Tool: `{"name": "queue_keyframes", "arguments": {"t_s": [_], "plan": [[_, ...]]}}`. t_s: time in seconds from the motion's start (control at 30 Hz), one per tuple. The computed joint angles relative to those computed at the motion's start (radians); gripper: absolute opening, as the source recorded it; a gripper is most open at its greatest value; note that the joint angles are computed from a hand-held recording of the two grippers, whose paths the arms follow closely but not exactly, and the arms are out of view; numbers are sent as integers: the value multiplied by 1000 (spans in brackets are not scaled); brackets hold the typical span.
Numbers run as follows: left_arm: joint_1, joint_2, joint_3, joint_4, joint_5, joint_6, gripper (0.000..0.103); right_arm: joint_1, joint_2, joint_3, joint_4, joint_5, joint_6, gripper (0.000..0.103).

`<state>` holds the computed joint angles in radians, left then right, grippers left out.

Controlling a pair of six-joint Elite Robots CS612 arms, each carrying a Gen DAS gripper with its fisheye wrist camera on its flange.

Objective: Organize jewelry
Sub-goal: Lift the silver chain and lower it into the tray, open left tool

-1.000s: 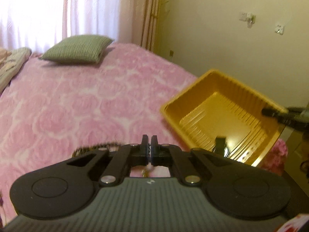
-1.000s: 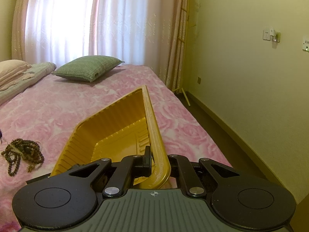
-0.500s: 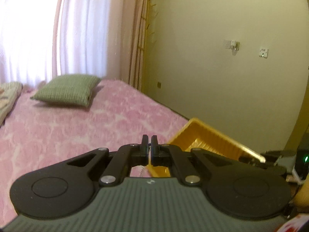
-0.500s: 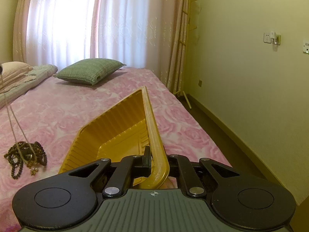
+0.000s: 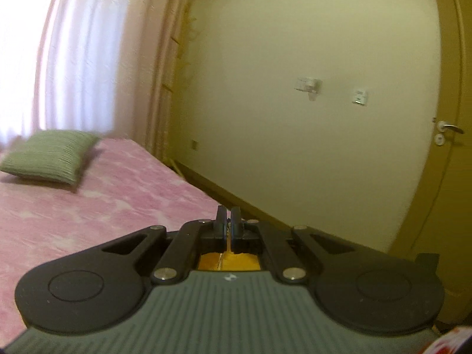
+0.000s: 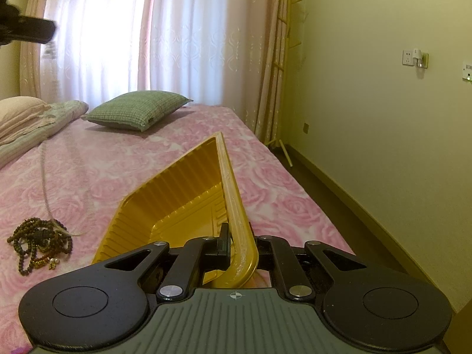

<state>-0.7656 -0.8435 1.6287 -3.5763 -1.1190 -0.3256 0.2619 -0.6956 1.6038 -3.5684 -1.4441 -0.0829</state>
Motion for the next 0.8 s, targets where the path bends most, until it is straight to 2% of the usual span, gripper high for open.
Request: {"name": "queue_keyframes", "arguments": {"t_s": [0.2,0.3,0.37,0.5,0.6,0.8], "plan": [[2,56,-67,107,-103,-33,2,-1,1,-2,3,0,6,7],[3,72,-80,170,-142,-45,10,-2,2,-3,5,0,10,7],[2,79,-76,179,-145,-52,16,0,3,-6,6,-2,10,7],[5,63,-27,163,-100,-98,22,0,3,-8,10,-2,14,7],[3,40,28,161,-22,-134,25,0,5,-9,10,-1,15,7],[-1,4,141,190,123,-265,26,0,7,-13,12,-7,22,7]]}}
